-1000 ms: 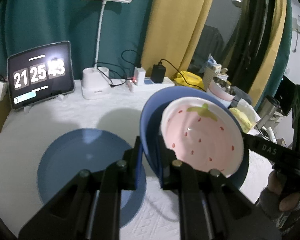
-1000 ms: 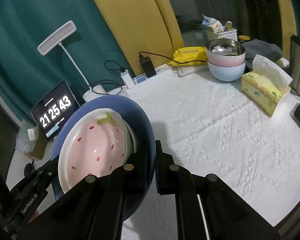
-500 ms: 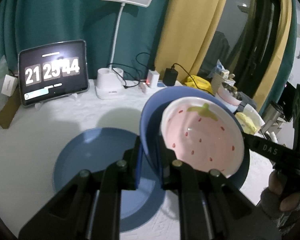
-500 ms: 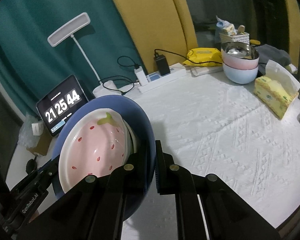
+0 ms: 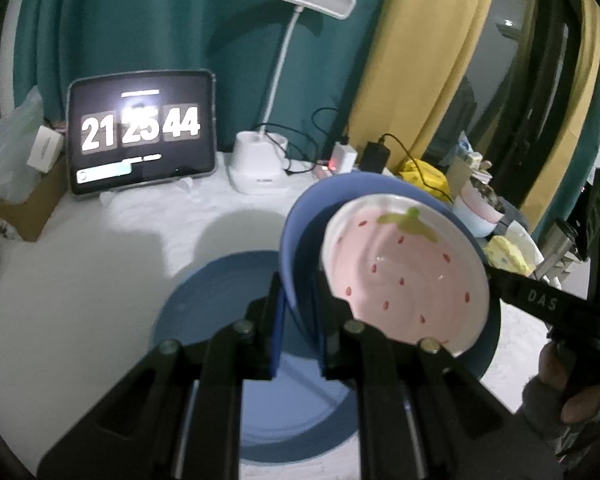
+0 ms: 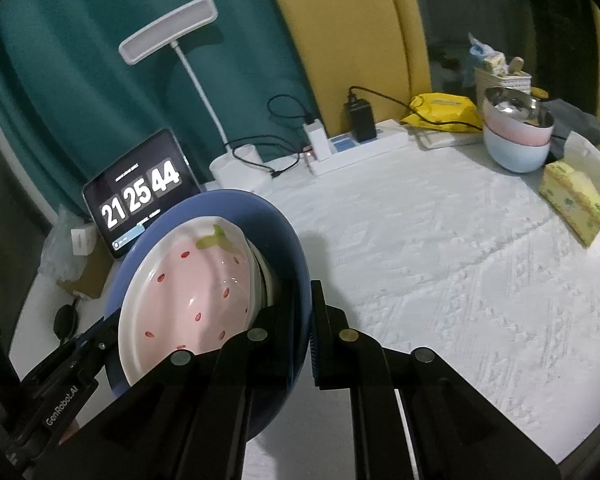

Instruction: Organize plates and bowls

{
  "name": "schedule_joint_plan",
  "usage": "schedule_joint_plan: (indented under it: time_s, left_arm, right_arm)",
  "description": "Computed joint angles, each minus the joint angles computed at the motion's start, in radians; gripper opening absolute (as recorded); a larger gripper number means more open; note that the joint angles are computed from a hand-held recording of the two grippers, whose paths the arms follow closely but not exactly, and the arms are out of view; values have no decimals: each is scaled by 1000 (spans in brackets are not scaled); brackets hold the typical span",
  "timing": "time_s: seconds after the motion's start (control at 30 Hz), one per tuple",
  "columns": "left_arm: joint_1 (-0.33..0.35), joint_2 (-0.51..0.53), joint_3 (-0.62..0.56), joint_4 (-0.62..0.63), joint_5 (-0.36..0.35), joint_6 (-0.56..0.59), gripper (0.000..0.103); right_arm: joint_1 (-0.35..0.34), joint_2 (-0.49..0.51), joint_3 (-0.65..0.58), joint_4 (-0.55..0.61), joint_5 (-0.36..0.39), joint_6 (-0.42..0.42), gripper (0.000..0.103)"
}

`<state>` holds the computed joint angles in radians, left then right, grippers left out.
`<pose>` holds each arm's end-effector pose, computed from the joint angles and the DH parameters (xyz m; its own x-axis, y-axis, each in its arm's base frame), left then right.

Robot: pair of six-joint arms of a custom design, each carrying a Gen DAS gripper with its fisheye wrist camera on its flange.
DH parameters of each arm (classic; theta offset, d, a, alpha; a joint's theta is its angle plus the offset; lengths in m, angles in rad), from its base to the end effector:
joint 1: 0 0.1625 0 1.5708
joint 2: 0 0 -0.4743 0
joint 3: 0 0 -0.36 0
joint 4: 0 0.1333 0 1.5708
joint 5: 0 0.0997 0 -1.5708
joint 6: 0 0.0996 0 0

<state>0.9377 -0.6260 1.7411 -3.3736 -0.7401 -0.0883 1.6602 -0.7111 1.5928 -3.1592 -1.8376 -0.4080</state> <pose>-0.2252 -0.6565 0.1285 -0.8581 -0.0339 -0.5124 0.3830 0.6224 -0.6826 0.1715 -0.7140 0.1859 -0.8690 -0.2231 0.4417 -0.4496 0.7288 -0.5165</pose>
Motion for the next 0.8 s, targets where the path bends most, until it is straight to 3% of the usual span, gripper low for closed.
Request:
schedule_joint_plan:
  time_s: [0.8]
  left_arm:
    - [68, -50, 35, 26, 19, -47, 12]
  right_arm:
    - [34, 116, -108, 111, -21, 14, 10]
